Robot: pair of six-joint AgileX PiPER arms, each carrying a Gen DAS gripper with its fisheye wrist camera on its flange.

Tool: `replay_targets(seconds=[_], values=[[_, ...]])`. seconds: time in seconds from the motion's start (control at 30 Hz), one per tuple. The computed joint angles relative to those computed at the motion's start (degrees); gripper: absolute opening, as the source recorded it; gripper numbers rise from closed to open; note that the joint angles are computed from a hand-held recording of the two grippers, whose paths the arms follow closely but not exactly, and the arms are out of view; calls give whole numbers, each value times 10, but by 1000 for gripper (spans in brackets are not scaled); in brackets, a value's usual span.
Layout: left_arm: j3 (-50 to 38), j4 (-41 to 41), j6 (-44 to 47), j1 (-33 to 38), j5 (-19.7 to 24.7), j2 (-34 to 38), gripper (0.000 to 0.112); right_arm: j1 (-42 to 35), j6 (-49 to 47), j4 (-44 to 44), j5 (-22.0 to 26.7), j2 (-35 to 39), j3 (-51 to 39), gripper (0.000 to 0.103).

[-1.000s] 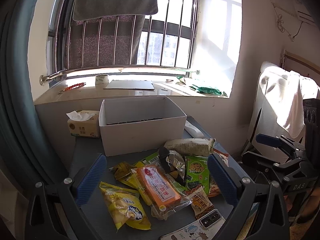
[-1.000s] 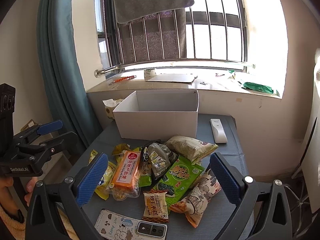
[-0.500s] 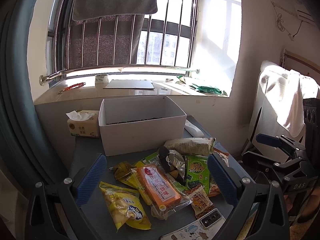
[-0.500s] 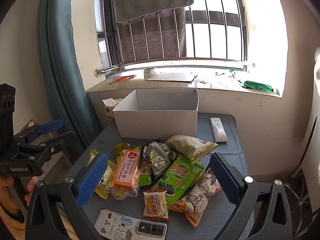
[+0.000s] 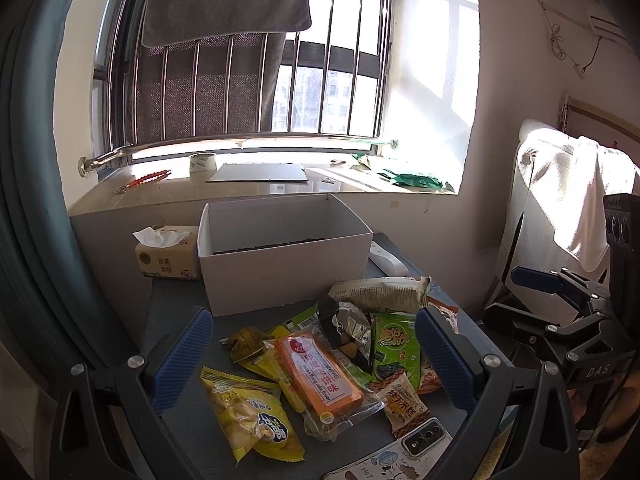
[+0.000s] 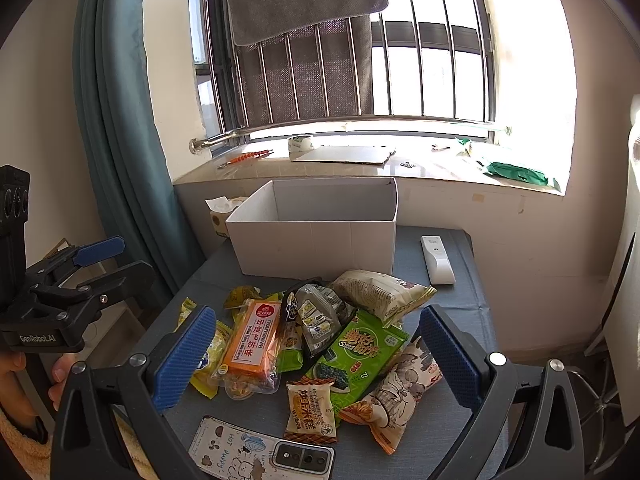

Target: Organize snacks

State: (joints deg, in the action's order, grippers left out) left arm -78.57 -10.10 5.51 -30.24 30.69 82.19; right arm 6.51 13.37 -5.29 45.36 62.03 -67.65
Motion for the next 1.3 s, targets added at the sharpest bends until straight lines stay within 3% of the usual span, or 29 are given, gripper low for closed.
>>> replay_targets(seconds=[0.33, 0.5, 0.63, 0.73, 1.0, 1.17, 1.23, 1.27, 1.3], values=[[14, 17, -5, 0, -16, -3, 103, -31, -27, 36, -2, 7, 5, 103], [25, -11, 18, 10, -17, -1, 103, -57, -93, 71, 7, 36, -15, 103], [52, -9, 15, 14, -39, -13, 103, -97, -210, 119, 32, 108, -63, 103], [70, -1, 16, 17, -55, -18, 103, -105, -245, 89, 53, 185, -116, 103], [68, -165, 160, 75, 26, -4, 103, -148, -347, 124, 135, 386, -273, 103], [83, -248, 227, 119, 44, -5, 103, -132, -335, 45, 163, 466, -340, 99], [84, -256, 233, 126, 52, -5, 103, -131, -338, 36, 187, 492, -364, 83], [85, -260, 237, 129, 55, -5, 103, -136, -348, 54, 211, 507, -381, 65], [89, -266, 244, 131, 56, -7, 103, -143, -356, 75, 234, 518, -394, 54]])
